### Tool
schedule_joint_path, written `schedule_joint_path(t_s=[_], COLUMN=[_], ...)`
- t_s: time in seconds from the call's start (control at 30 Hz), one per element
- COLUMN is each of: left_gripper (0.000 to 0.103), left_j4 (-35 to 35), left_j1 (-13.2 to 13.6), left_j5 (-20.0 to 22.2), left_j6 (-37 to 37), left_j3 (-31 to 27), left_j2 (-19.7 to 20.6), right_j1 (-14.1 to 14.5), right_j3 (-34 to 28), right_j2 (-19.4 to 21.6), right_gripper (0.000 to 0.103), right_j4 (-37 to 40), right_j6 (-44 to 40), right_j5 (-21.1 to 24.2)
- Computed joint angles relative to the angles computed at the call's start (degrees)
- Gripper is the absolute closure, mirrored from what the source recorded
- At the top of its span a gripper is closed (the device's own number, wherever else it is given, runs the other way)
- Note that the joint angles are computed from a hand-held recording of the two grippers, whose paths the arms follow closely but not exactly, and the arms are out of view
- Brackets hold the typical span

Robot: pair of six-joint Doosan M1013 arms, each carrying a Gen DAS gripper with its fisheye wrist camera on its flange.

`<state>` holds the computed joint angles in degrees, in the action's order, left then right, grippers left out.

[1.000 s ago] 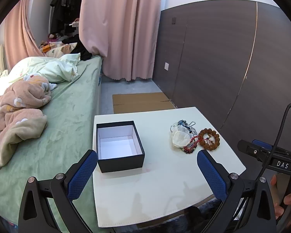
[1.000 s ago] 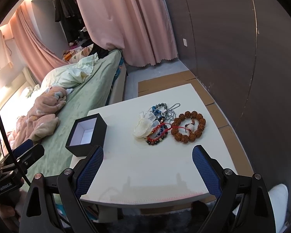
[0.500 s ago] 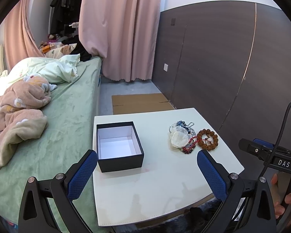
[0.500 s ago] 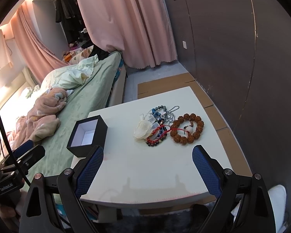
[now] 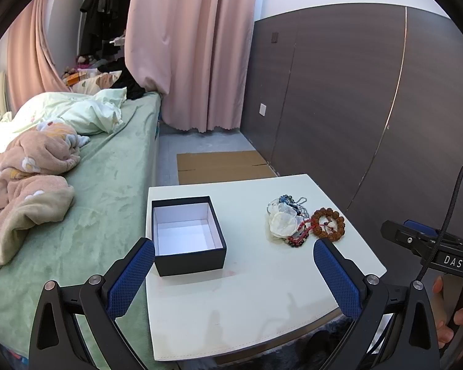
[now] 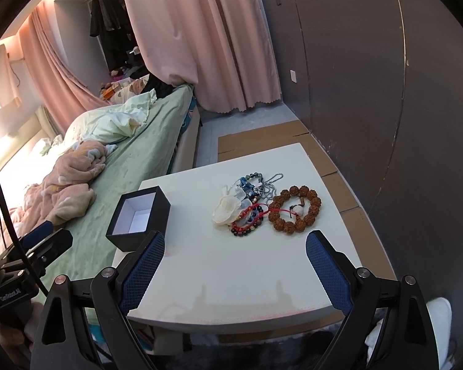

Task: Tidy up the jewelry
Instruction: 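Move the right tool toward the brown bead bracelet on the table, then close the right gripper on the brown rudraksha bead bracelet and lift it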

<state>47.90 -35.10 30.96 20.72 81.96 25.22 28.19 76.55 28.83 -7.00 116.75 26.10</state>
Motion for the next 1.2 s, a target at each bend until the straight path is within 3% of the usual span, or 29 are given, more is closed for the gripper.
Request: schedule_joint_path(t_s=[0.43, 0.67, 0.97, 1.2], left_gripper=[0.0, 0.001, 0.013, 0.022], left_j4=[-4.94, -8.31, -18.02, -27.82], left_j1=[0.32, 0.63, 1.21, 1.92], left_j5=[-1.59, -3.73, -5.78, -4.92], left_j6=[3.53, 7.53, 17.82, 26.61], left_j3=[-3.36, -4.92, -8.31, -12.0], left_j2=[2.32, 3.77, 6.79, 9.94], right_j1=[-1.42, -3.95, -5.98, -7.59], right_j3=[-0.63, -0.33, 0.48, -0.61], right_j2=[-0.06, 0.03, 0.31, 2.27], right_gripper=[0.01, 0.01, 0.01, 0.027], right_j4=[1.74, 8.3, 11.5, 20.51], right_j6=[0.99, 1.66, 6.99, 5.2], right_j5=[1.61, 1.45, -0.08, 1.03])
